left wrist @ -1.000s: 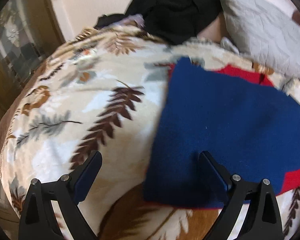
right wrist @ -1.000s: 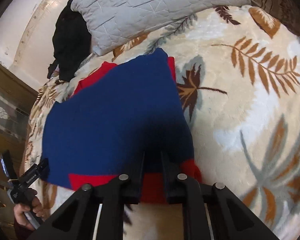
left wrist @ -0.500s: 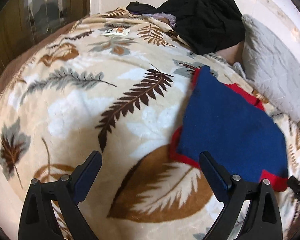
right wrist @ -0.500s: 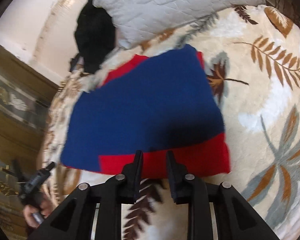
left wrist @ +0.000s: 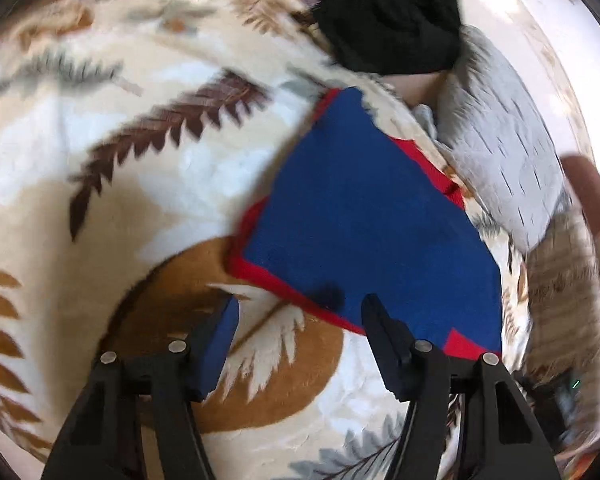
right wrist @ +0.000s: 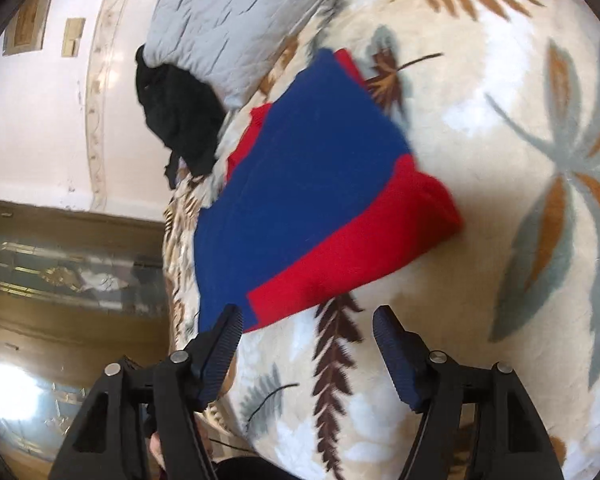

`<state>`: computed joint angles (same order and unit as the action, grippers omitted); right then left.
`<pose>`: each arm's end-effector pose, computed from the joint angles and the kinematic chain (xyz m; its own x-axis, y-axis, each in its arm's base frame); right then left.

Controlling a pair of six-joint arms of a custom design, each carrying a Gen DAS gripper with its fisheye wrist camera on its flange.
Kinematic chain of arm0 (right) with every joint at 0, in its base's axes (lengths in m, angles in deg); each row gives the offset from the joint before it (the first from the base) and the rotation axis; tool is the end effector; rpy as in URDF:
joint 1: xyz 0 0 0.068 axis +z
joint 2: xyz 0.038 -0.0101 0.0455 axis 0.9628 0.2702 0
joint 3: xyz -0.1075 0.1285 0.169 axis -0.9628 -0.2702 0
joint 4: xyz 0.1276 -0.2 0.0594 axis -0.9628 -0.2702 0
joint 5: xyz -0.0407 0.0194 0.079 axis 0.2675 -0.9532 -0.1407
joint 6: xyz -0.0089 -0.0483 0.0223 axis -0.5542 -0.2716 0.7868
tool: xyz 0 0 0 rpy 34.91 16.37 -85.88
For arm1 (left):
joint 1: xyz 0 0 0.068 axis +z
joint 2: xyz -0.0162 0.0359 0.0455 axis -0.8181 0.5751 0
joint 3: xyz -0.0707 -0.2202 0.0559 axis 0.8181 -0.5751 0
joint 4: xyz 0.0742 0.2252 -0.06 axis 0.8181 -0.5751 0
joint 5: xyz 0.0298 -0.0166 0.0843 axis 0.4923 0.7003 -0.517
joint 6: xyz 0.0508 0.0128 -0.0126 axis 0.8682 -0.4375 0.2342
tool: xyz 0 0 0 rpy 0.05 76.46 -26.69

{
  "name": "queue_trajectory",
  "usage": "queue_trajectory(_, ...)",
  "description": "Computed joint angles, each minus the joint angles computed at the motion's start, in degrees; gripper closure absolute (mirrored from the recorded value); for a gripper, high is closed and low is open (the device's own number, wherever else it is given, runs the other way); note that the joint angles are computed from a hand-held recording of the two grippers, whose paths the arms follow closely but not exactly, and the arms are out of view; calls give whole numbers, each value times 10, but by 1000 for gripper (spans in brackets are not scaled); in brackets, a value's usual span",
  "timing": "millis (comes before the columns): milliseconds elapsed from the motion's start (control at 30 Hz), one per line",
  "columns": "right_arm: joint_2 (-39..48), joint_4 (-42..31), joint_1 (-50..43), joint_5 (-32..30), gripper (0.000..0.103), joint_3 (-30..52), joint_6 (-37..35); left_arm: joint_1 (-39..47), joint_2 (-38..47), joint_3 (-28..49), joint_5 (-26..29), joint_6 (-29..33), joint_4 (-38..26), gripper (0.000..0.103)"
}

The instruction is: Fold small clothes

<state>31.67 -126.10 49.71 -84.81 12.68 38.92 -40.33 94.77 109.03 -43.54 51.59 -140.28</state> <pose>0.2445 -0.0832 0.2322 -0.7444 0.6546 -0.1322 0.3234 0.5265 0.7863 0.3622 0.0754 0.2302 -0.8838 -0.3268 -0.3347 -0.1226 0.8523 -0.5085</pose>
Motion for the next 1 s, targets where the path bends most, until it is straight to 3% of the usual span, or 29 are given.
queue_trajectory(200, 32, 81, -9, 32, 31, -16, 64, -12, 12, -6, 12, -67, 55, 30)
queue_trajectory(433, 67, 245, 40, 77, 32, -27, 176, -16, 16, -44, 49, -166, 170, 32)
queue_trajectory(467, 72, 258, 49, 89, 32, -25, 186, -18, 15, -49, 46, -173, 185, 38)
queue_trajectory(500, 77, 269, 59, 101, 32, -23, 192, -20, 18, -48, 44, -175, 190, 60)
queue_trajectory(533, 81, 278, 67, 113, 34, -20, 196, -21, 23, -43, 45, -173, 189, 73)
queue_trajectory(600, 86, 290, 67, 120, 47, -23, 196, -21, 34, -40, 45, -179, 197, 80)
queue_trajectory(633, 95, 290, 65, 119, 67, -20, 195, -21, 40, -37, 47, -183, 199, 83)
queue_trajectory(767, 99, 290, 68, 132, 78, -15, 177, -20, 25, -46, 48, -178, 210, 90)
queue_trajectory(1000, -34, 265, 88, 194, 85, -47, 138, 4, -38, -74, 82, -134, 200, 92)
